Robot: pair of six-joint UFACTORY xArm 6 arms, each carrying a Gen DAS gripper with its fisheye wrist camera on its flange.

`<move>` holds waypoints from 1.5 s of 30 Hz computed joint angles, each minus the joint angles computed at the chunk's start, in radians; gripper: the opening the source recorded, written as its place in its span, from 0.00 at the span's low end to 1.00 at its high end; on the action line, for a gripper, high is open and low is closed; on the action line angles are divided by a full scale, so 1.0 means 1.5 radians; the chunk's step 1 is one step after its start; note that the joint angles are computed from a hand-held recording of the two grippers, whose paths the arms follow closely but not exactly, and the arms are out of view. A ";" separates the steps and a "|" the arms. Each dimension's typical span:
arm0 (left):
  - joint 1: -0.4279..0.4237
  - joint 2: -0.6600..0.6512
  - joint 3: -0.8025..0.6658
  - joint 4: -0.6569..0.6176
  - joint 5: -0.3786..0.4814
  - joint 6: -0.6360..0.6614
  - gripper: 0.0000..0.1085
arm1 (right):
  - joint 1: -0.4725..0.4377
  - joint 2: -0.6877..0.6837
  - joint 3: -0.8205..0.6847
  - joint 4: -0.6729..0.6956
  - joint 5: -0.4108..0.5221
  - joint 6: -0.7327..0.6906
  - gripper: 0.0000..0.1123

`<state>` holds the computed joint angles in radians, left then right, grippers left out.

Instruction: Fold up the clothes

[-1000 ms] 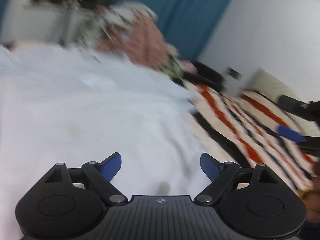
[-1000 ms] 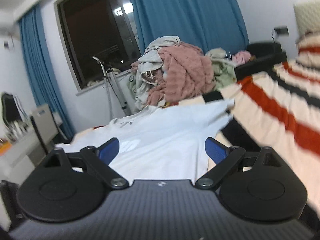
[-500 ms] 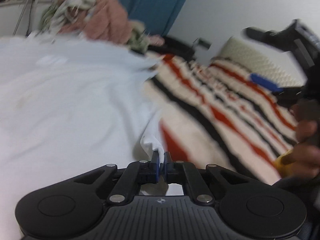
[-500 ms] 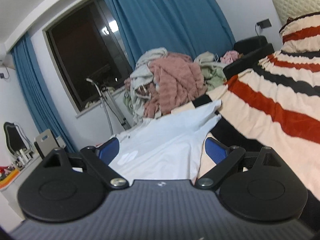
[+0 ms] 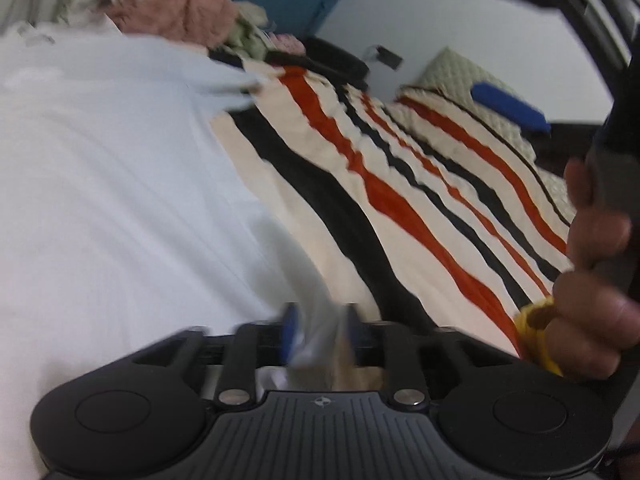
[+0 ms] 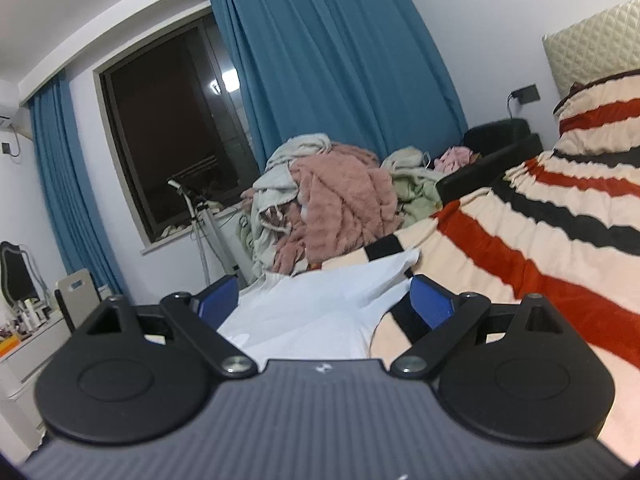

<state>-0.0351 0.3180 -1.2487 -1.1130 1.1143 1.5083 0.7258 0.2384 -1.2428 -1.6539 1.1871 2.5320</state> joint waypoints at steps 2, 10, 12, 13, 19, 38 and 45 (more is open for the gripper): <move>0.004 -0.005 -0.024 -0.004 -0.010 0.006 0.64 | 0.004 0.011 -0.016 0.002 0.006 -0.032 0.84; 0.056 -0.010 -0.118 -0.042 -0.107 0.066 0.89 | 0.013 0.039 -0.055 0.005 0.006 -0.113 0.84; 0.064 0.001 -0.143 -0.067 -0.147 0.072 0.91 | 0.011 0.047 -0.066 0.008 -0.007 -0.123 0.84; 0.067 0.007 -0.154 -0.083 -0.169 0.075 0.92 | 0.010 0.051 -0.073 0.010 -0.014 -0.130 0.84; 0.100 0.017 -0.174 -0.175 -0.225 0.037 0.93 | 0.000 0.110 -0.154 0.036 -0.052 -0.192 0.84; 0.120 0.029 -0.186 -0.159 -0.250 0.004 0.94 | -0.033 0.186 -0.264 0.082 -0.110 -0.290 0.84; 0.108 0.054 -0.194 -0.144 -0.308 -0.008 0.94 | -0.206 0.306 -0.459 0.051 -0.287 -0.244 0.84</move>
<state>0.1267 0.3993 -1.5403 -1.3296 0.6516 1.4968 0.4164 0.6970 -1.9312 -1.5768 0.7566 2.1660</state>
